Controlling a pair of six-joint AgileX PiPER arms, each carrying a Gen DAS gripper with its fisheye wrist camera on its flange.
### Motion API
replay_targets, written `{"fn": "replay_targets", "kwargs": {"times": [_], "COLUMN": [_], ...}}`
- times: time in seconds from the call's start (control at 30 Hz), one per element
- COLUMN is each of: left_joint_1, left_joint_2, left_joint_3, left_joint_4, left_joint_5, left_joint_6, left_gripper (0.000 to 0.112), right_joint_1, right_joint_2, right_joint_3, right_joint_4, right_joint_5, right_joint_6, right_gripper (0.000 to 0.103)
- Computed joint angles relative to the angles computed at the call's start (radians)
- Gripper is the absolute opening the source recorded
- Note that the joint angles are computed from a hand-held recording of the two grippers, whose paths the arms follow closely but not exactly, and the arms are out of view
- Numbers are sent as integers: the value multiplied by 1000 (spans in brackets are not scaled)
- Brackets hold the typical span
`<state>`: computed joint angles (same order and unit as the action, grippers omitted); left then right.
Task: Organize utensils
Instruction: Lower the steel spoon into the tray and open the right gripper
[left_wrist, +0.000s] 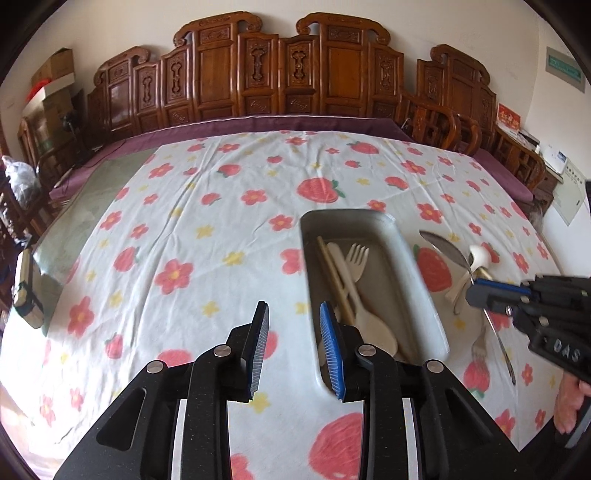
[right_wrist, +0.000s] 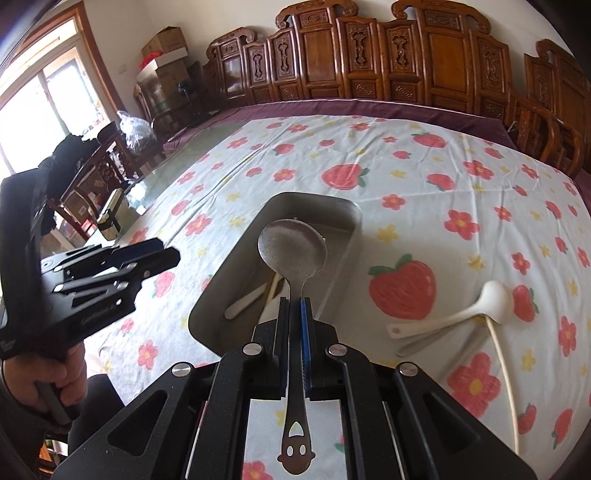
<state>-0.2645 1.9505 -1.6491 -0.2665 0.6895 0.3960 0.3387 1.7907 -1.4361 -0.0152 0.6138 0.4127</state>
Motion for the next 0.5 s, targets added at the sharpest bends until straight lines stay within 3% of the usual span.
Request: {"fn": "replay_targets", "kwargs": {"times": [0.5], "left_joint_1": [73], "left_joint_2": [-19], "left_joint_3": [80], "left_joint_4": [-99], "left_joint_5": [-45], "left_joint_6": [104], "left_gripper": [27], "right_joint_1": [17], "right_joint_2": [275], "right_joint_3": [-368], "right_joint_4": [11], "right_joint_5": [156], "right_joint_6": [-10], "right_gripper": [7]}}
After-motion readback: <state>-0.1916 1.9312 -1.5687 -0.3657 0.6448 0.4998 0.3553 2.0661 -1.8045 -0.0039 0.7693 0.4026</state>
